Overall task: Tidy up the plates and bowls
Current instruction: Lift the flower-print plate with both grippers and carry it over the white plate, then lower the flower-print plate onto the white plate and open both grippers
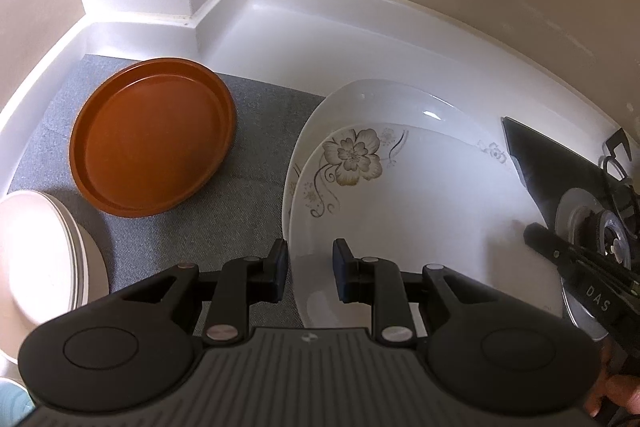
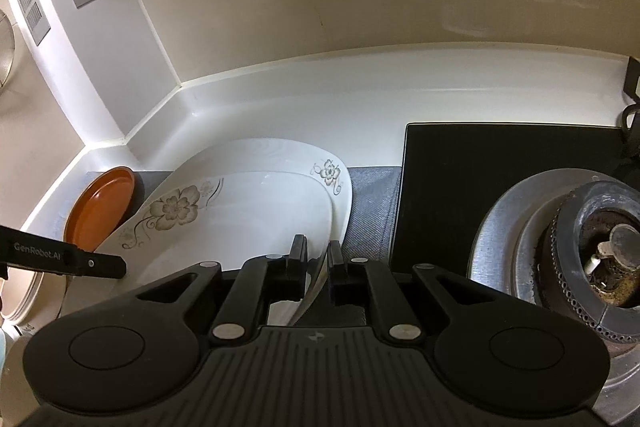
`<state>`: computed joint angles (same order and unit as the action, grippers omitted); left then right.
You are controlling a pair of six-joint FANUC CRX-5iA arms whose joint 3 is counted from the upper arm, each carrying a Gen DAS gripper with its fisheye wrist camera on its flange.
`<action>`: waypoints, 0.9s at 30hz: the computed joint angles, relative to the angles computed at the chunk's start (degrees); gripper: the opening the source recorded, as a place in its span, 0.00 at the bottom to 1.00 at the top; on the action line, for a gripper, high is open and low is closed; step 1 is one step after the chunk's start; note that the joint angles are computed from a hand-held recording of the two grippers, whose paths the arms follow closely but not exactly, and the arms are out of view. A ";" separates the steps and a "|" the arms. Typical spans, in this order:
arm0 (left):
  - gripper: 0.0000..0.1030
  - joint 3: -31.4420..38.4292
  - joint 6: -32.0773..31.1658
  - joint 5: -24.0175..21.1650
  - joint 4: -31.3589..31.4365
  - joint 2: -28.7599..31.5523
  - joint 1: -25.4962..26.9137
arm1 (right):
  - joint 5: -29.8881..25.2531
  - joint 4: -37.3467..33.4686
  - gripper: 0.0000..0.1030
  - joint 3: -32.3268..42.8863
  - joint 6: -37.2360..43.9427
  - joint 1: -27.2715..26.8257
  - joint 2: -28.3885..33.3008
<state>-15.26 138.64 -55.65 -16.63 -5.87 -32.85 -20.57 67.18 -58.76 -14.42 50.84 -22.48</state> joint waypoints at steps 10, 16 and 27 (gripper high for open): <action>0.26 1.39 0.27 -0.28 -2.05 1.70 -0.17 | -0.43 13.21 0.13 -0.87 -9.02 -3.20 2.95; 0.32 2.19 0.88 -1.42 -2.46 2.20 -0.54 | 1.44 22.68 0.15 -1.19 -13.83 -7.11 4.60; 0.87 3.97 6.83 -4.23 -9.38 0.56 -4.62 | -1.15 25.36 0.48 -0.49 -13.02 -6.25 6.43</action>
